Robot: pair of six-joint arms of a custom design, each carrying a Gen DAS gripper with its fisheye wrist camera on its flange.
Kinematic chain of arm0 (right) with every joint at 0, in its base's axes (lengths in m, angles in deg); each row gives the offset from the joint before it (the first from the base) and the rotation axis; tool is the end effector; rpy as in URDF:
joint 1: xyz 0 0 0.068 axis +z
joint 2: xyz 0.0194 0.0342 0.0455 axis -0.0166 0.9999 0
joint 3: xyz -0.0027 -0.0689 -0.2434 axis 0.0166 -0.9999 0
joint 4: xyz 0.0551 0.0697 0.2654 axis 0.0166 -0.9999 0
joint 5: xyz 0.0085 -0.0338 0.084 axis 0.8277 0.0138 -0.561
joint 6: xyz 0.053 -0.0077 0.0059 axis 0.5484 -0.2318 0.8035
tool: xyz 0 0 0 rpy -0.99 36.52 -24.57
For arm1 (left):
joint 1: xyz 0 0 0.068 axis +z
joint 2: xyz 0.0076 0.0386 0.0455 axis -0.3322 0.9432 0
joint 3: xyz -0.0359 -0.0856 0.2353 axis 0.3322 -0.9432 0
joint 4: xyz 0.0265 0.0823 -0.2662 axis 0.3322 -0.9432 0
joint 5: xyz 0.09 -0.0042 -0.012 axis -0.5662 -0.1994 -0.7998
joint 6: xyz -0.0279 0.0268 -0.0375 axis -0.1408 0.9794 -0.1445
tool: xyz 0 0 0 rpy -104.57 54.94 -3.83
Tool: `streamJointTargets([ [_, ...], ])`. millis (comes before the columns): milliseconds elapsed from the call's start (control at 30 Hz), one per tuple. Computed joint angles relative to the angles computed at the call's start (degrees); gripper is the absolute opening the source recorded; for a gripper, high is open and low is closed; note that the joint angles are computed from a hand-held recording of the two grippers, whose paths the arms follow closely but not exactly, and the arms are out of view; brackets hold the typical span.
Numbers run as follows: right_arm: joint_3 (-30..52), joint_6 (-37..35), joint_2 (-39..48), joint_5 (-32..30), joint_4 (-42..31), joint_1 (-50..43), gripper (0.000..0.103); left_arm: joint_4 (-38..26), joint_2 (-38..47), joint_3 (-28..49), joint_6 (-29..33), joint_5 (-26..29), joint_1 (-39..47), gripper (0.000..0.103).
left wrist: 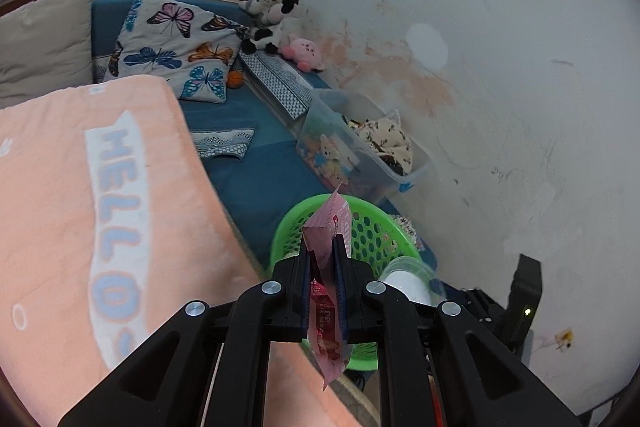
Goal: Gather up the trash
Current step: 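Carry bowl and wrapper over the green basket and release both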
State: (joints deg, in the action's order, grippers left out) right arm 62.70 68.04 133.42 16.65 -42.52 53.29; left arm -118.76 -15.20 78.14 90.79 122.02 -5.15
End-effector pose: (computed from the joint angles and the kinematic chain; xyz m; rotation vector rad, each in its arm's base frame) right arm 0.1150 0.1284 0.2301 0.0427 2.3850 0.1268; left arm 0.2067 0.0261 0.3046 0.3732 2.3285 -0.7761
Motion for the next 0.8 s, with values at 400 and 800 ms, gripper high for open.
streamJointTargets([
  [400, -4.2, 3.2, -6.9, -0.3, -3.7, -1.1, 0.094, 13.7, -3.3, -7.6, -15.6, -12.7, -18.7, 0.011],
  [800, -2.7, 7.6, -7.1, 2.4, -6.0, 3.5, 0.095, 15.5, -4.8, -11.1, -15.2, -17.6, -22.3, 0.026],
])
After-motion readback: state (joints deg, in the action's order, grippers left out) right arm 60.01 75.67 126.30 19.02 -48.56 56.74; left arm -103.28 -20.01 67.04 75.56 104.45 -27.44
